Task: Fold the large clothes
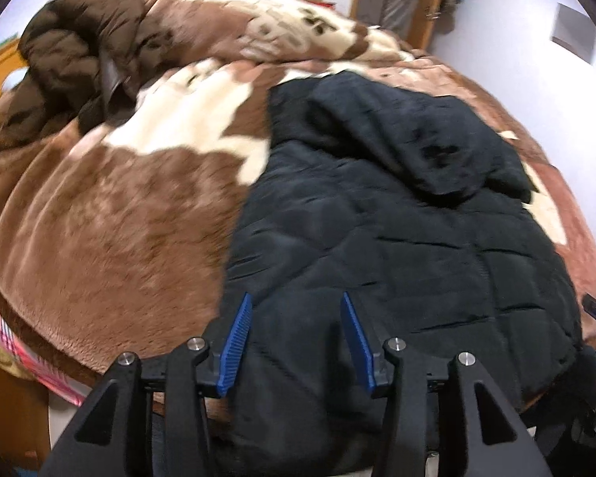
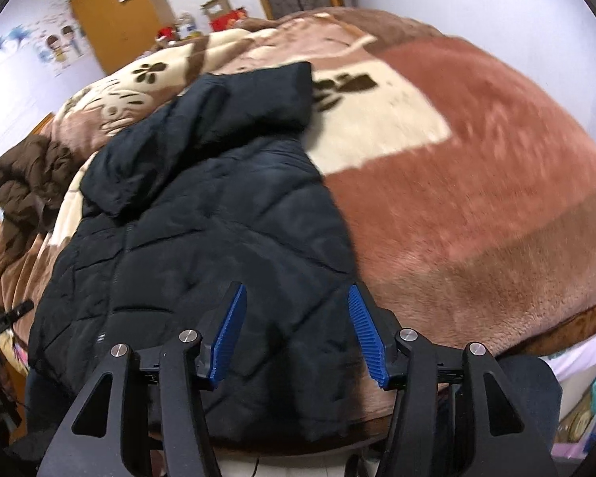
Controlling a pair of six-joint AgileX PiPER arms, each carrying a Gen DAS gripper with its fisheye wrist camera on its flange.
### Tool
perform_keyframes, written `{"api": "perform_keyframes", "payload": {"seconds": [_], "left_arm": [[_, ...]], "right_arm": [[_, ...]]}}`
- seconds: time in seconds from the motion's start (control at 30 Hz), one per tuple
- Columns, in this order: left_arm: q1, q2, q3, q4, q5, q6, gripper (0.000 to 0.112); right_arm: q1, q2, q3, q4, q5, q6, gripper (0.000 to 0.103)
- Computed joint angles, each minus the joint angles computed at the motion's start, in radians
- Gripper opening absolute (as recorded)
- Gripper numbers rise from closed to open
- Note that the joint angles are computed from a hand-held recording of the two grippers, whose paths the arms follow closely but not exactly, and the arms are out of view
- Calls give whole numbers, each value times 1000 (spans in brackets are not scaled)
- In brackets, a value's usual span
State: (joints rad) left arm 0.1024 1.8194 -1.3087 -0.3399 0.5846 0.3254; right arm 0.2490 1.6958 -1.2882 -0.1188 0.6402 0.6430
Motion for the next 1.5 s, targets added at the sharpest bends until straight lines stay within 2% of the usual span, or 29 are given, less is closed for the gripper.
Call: {"api": "perform_keyframes", "payload": {"seconds": [0.13,0.23,0.3,0.47,0.57,0.67,0.7,0.73,0.77,0.8,0.83,0.87,1.0,1.1,1.23,1.4,1.5], "left_arm": [[46,72,-42,-39,41,32,58],[74,108,-59,-105,77,81,59],[86,121,-52,-148,83,115,64],[92,134,-13,-219,97,157,66],[68,128,17,-205,65,162,66],[52,146,-5,-157,71,117,67],[45,149,-13,-135,73,96,62],[35,143,-11,-120,68,92,49],[23,129,-5,-107,62,96,42],[8,110,2,-82,50,89,28],[-4,89,8,-67,44,85,19],[-6,73,5,-69,51,88,17],[66,7,-43,-279,137,210,14],[104,-51,-73,-358,177,256,14],[177,-125,-73,-434,247,305,14],[259,-193,-19,-476,347,316,14],[274,-213,4,-479,368,313,14]], "right_arm": [[-92,54,-3,279,1,-216,55],[-114,86,-7,415,26,-337,56],[-111,93,-4,435,31,-362,60],[-96,97,-2,438,49,-370,61],[-88,122,-25,413,77,-348,61],[-102,158,-49,445,101,-356,61],[-103,164,-60,444,113,-350,60],[-95,161,-69,427,118,-336,53],[-86,152,-71,415,113,-334,46],[-76,138,-70,403,107,-330,32],[-71,119,-65,407,98,-334,21],[-69,105,-66,410,96,-334,18],[-104,6,-61,536,74,-443,13],[-109,-58,-88,548,86,-477,12],[-117,-155,-71,583,102,-500,12],[-136,-275,37,675,106,-518,12],[-141,-280,44,700,105,-516,12]]}}
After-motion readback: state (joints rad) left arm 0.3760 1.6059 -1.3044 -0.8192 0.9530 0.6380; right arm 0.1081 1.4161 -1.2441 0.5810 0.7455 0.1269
